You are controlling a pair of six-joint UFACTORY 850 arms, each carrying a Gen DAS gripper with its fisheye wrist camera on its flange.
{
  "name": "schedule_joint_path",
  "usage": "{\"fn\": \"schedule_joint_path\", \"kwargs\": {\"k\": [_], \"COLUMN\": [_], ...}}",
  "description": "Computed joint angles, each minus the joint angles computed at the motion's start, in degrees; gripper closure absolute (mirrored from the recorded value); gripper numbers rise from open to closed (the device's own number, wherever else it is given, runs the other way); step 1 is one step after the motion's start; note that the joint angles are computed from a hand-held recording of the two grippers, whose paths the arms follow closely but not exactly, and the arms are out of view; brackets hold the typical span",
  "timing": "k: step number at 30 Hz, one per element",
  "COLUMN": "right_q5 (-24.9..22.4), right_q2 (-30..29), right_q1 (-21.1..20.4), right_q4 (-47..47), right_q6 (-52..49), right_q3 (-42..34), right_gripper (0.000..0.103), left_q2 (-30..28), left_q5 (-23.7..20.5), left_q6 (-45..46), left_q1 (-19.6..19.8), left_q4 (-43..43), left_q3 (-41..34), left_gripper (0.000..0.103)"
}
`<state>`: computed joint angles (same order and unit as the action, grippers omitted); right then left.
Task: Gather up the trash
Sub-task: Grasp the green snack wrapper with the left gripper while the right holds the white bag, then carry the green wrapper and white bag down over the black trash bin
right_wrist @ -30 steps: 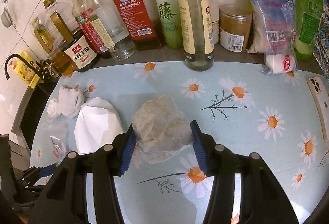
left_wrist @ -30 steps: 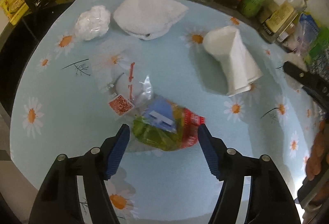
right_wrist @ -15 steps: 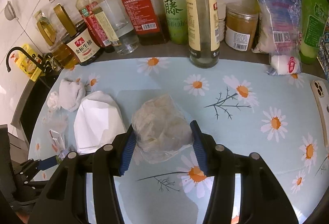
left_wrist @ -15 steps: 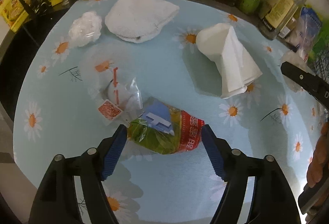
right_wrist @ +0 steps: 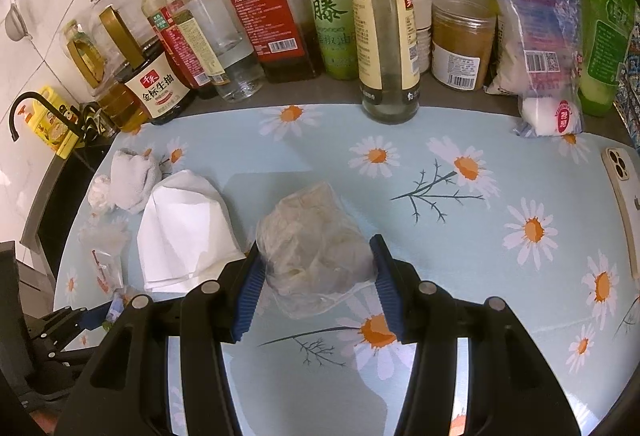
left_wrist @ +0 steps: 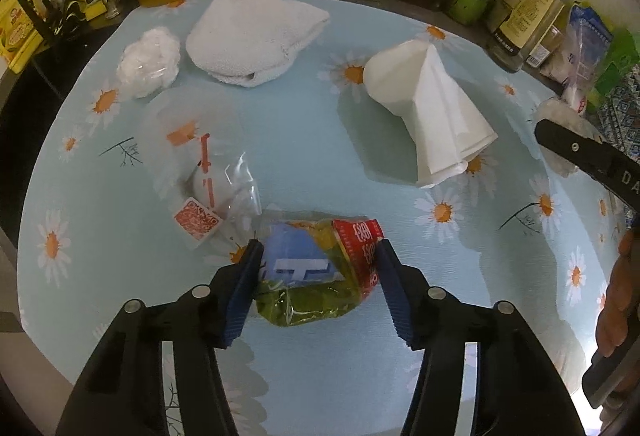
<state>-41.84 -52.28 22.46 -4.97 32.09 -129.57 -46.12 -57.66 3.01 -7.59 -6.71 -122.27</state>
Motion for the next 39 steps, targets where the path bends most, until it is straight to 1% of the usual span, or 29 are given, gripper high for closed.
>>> {"fn": "schedule_joint_path", "kwargs": {"k": [6, 14, 21, 26, 32, 39], "right_q5": [-0.4, -0.6, -0.4, -0.4, -1.5, -5.7], "right_q2": [-0.2, 0.6, 1.9, 3.2, 4.8, 3.5], "right_q1": [0.6, 1.8, 4.1, 6.5, 10.0, 15.2], "right_q4": [0.3, 0.9, -1.3, -4.7, -9.3, -13.7], "right_q6": [-0.3, 0.5, 4.2, 9.2, 17.5, 25.9], "right_q3": [-0.4, 1.2, 3.4, 5.1, 7.0, 4.3], "right_gripper": [0.051, 0.051, 0.051, 0.051, 0.051, 0.051], "left_q2": [1.7, 4.1, 6.1, 8.2, 11.3, 14.5], "left_q5": [0.9, 2.1, 2.8, 3.1, 2.9, 1.0], "left_q6": [2.0, 6.0, 9.8, 14.8, 22.3, 31.3], "left_q1": [0.9, 2.6, 4.4, 6.3, 9.3, 14.0], "left_q4": [-2.5, -7.7, -10.3, -13.1, -16.8, -20.8], "left_q3": [2.6, 6.2, 8.8, 11.6, 15.3, 19.4], "left_gripper": [0.051, 0.052, 0.052, 0.052, 0.052, 0.052]}}
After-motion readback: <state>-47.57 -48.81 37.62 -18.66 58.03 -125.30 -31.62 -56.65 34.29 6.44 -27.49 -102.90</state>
